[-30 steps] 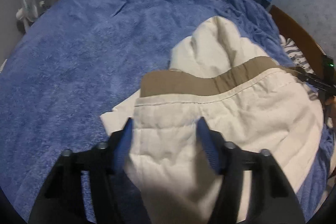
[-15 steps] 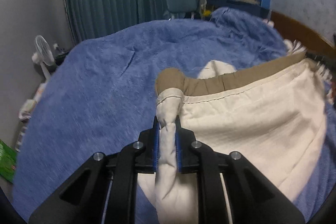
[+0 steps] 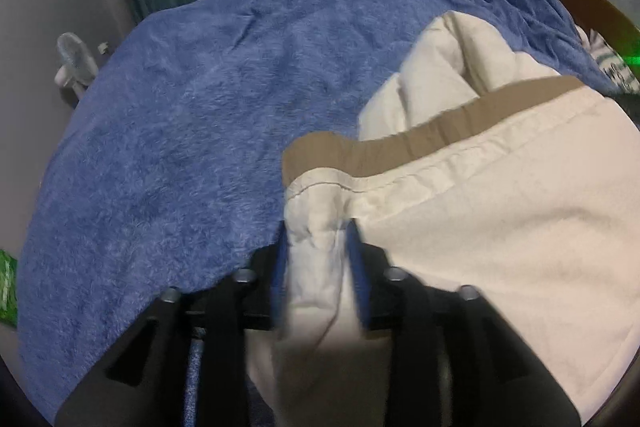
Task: Fold large clothes
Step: 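Pinch the hem edge with both tools and pull it straight, then open both tools and smooth the folded jacket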
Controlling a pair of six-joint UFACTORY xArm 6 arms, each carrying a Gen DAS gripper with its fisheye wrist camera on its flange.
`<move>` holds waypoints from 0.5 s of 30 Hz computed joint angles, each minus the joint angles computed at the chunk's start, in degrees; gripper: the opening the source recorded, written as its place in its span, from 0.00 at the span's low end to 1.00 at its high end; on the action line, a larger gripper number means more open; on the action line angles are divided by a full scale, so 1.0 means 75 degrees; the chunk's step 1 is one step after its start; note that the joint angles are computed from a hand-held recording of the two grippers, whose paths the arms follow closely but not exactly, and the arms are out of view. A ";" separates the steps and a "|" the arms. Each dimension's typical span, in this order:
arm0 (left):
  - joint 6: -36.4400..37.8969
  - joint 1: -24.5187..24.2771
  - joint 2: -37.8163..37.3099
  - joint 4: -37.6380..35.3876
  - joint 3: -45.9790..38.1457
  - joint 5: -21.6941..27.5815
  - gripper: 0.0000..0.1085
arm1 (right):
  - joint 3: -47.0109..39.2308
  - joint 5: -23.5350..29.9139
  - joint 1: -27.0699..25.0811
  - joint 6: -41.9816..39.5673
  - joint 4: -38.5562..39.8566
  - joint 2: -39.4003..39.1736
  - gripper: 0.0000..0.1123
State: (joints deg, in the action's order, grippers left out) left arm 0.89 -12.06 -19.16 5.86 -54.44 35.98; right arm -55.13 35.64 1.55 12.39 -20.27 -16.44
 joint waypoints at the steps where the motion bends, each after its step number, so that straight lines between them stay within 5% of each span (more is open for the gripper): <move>1: -0.0154 0.0054 -0.0063 0.0066 0.0064 -0.0073 0.46 | 0.0068 0.0009 -0.0002 -0.0114 0.0136 -0.0063 0.18; 2: -0.0336 0.0107 -0.0157 0.0195 0.0137 -0.0127 0.55 | 0.0148 -0.0067 -0.0007 -0.0169 0.0257 -0.0188 0.24; 4: -0.0719 0.0247 -0.0503 0.0469 0.0377 -0.0228 0.59 | 0.0427 -0.0432 -0.0159 -0.0236 0.0637 -0.0595 0.60; 6: -0.0957 0.0392 -0.0999 0.0314 0.0658 -0.0234 0.59 | 0.0986 -0.0863 -0.0255 -0.0565 0.1443 -0.1441 0.59; 11: -0.1053 0.0076 -0.2782 0.0212 0.1593 0.0028 0.70 | 0.2185 -0.0372 0.0185 -0.1237 0.1797 -0.3686 0.66; 15: -0.1915 -0.1064 -0.3889 0.1010 0.1971 0.1418 0.72 | 0.3071 0.0689 0.0763 -0.1323 0.2062 -0.5592 0.70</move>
